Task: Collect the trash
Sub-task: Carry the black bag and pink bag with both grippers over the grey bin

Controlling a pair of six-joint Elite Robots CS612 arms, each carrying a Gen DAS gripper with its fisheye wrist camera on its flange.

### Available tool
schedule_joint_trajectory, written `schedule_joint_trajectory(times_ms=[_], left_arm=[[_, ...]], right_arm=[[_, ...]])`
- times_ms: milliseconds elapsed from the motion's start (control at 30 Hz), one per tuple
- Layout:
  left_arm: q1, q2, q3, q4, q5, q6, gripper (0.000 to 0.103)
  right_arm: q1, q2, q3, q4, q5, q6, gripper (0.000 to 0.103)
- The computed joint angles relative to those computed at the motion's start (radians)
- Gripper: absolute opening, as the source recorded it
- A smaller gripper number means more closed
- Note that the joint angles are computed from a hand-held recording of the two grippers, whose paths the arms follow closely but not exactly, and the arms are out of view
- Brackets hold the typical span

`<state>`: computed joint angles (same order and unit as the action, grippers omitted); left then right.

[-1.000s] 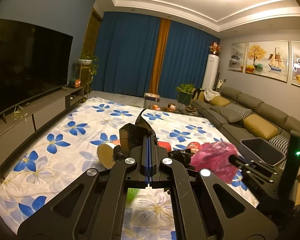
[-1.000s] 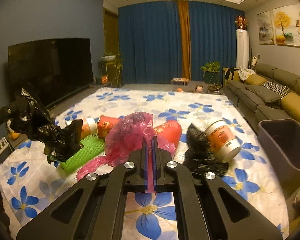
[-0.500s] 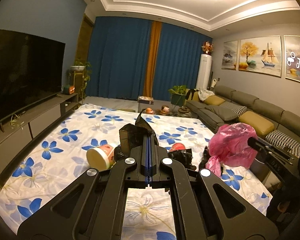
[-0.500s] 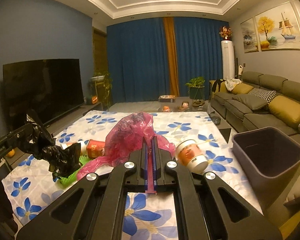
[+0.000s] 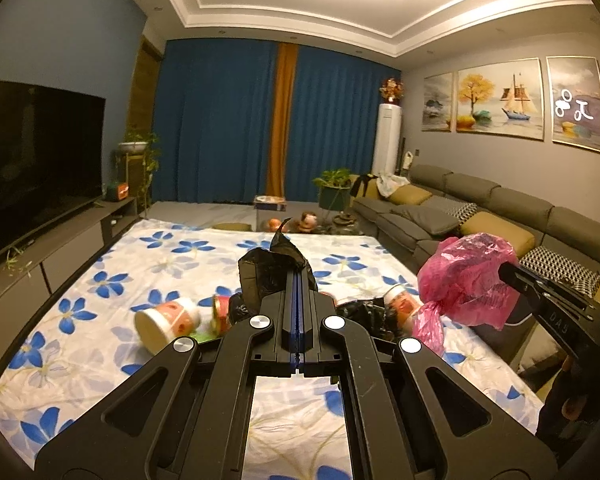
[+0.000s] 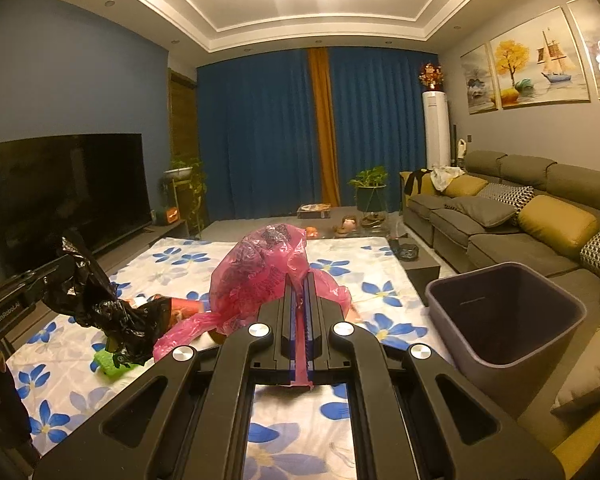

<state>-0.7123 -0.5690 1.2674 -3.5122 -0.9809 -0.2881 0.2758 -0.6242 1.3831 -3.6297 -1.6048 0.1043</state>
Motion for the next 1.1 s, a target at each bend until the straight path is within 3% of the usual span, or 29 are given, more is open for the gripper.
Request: schedule_joint_trajectory(times_ms=[600,1100], left_arm=[[-0.018,0.101,-0.234,0.092,-0.102,0.099,0.000],[-0.032,0.277,-0.609,0.248,-0.222,0.159,0.000]], right_arm=[[-0.048,-0.014,0.025,-0.037,-0.104,0.011,0.004],[-0.095,-0.003,0.003,-0.051,-0.280,0.047,0.004]])
